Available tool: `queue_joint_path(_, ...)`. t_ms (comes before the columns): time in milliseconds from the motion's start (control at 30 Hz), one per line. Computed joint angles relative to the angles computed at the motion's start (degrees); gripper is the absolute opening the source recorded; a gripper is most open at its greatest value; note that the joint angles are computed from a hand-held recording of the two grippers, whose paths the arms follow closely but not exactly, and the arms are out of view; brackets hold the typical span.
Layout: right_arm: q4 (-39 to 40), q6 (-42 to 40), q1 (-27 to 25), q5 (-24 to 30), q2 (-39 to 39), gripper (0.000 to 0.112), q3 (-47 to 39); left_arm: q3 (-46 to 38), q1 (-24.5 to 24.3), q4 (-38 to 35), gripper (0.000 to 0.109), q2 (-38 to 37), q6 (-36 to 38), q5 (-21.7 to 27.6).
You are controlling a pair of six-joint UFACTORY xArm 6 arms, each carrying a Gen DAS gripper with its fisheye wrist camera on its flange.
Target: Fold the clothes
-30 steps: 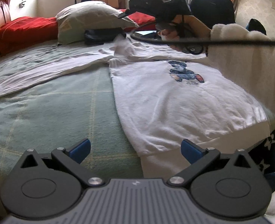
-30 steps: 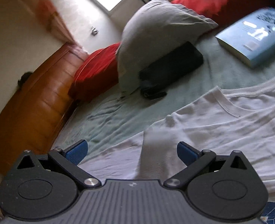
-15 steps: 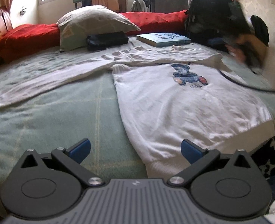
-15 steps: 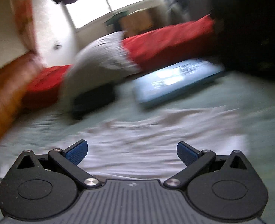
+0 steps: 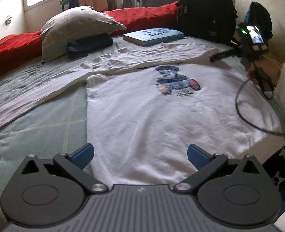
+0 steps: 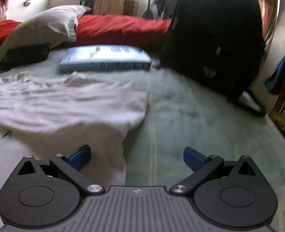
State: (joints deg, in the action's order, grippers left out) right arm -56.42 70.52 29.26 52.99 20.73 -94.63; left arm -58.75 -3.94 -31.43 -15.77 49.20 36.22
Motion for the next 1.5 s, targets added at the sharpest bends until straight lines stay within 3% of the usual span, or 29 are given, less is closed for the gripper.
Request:
queue_joint_path(133,-3.97,-0.26,0.25,4.38,-0.29,0.103,0.68,0.11,-0.89,1.38,0.102,-0.06,-1.42,-0.05)
queue_joint_path(300,-4.63,6.49,-2.28,-3.29,-8.78,0.103,13.03,0.09,-1.4,0.52,0.102,0.06,-0.26,0.56)
queue_joint_path(400,-3.0,5.01,-0.59,2.46,-9.85,0.103,12.27,0.29,-1.02,-1.41,0.102,-0.32,1.49,1.13)
queue_joint_path(533,-5.08,9.31,-0.68,-4.23,-13.69,0.103,14.12,0.28,-0.42,-2.41,0.102,-0.25,1.9,1.26)
queue_joint_path(667,-4.37,8.23,-1.66,-13.52,-10.59,0.097,8.23,0.3,-0.07,-3.4,0.102,-0.32,1.99,1.13)
queue_joint_path(767,3.88,2.18,-2.94,-19.94,-4.68,0.086,2.09,0.14,0.22,-3.94,0.102,-0.15,2.25,1.03)
queue_joint_path(867,14.19,-3.58,-3.59,-21.45,-0.03,0.085,-0.86,-0.82,0.59,-3.62,0.102,0.81,1.25,0.87)
queue_joint_path(933,16.72,-3.1,-3.89,-22.01,-0.21,0.084,1.77,-2.1,1.09,-4.18,0.102,1.95,1.33,1.45)
queue_joint_path(1067,9.66,5.65,-4.02,-27.18,-5.75,0.084,10.84,-7.68,1.35,-3.75,0.102,6.68,0.07,3.84)
queue_joint_path(1167,6.92,10.21,-3.22,-27.41,-8.86,0.101,12.82,-13.34,0.42,-4.24,0.102,11.32,-1.58,5.0)
queue_joint_path(1233,5.52,11.33,-2.88,-28.98,-9.85,0.102,13.03,-17.71,-0.36,-5.7,0.102,14.86,-2.46,5.67)
queue_joint_path(1333,8.62,9.11,-2.9,-33.04,-9.18,0.103,12.02,-26.14,-1.73,-7.93,0.102,21.48,-4.45,7.87)
queue_joint_path(1500,19.92,-2.16,-1.73,-35.74,-4.16,0.103,7.94,-42.76,-3.41,-9.12,0.102,34.45,-13.23,12.9)
